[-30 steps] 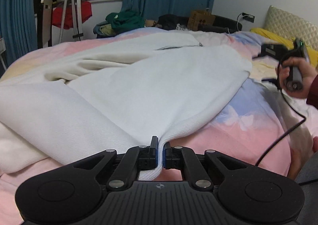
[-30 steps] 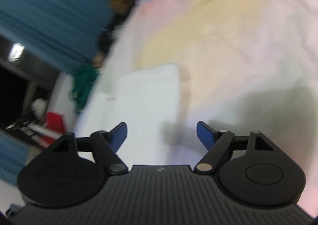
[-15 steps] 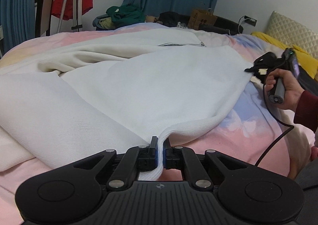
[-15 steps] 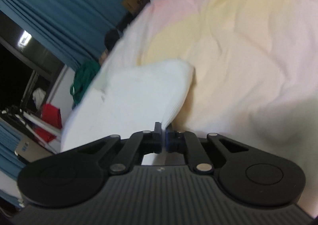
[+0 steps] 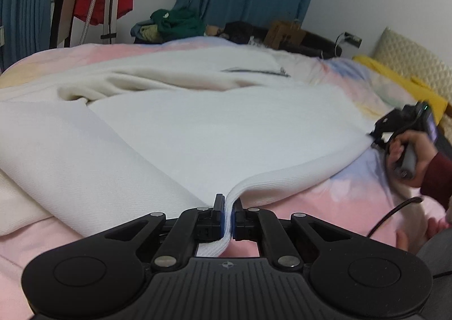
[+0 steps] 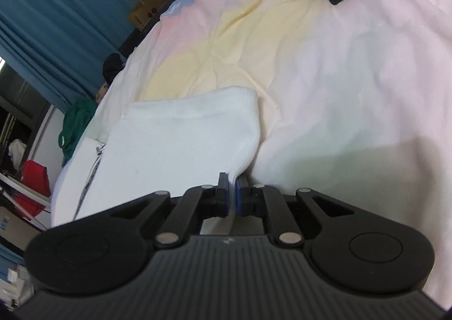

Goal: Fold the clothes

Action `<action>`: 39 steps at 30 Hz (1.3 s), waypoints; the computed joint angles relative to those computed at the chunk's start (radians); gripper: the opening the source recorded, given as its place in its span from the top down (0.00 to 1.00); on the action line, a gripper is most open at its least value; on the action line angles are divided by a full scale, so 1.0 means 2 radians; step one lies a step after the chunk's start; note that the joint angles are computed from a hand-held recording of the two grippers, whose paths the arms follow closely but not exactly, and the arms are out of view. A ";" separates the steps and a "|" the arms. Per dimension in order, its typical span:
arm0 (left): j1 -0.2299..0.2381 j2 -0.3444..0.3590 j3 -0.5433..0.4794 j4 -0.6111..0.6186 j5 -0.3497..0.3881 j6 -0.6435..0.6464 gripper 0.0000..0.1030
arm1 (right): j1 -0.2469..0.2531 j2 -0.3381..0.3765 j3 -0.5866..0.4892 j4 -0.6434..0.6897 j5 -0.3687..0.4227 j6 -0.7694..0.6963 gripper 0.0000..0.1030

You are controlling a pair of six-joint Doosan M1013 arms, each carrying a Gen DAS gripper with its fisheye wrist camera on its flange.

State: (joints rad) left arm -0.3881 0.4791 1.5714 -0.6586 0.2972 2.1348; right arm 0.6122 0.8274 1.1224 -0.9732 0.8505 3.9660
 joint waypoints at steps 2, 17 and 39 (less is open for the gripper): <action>0.000 0.000 0.000 0.001 -0.001 -0.003 0.95 | 0.003 0.000 -0.014 0.024 0.021 -0.021 0.75; 0.001 -0.008 0.009 -0.015 -0.004 -0.007 0.87 | 0.073 -0.006 -0.079 -0.104 0.119 -0.124 0.27; 0.011 -0.048 0.050 -0.161 0.002 0.078 0.39 | 0.073 0.080 -0.225 0.233 0.017 -0.514 0.28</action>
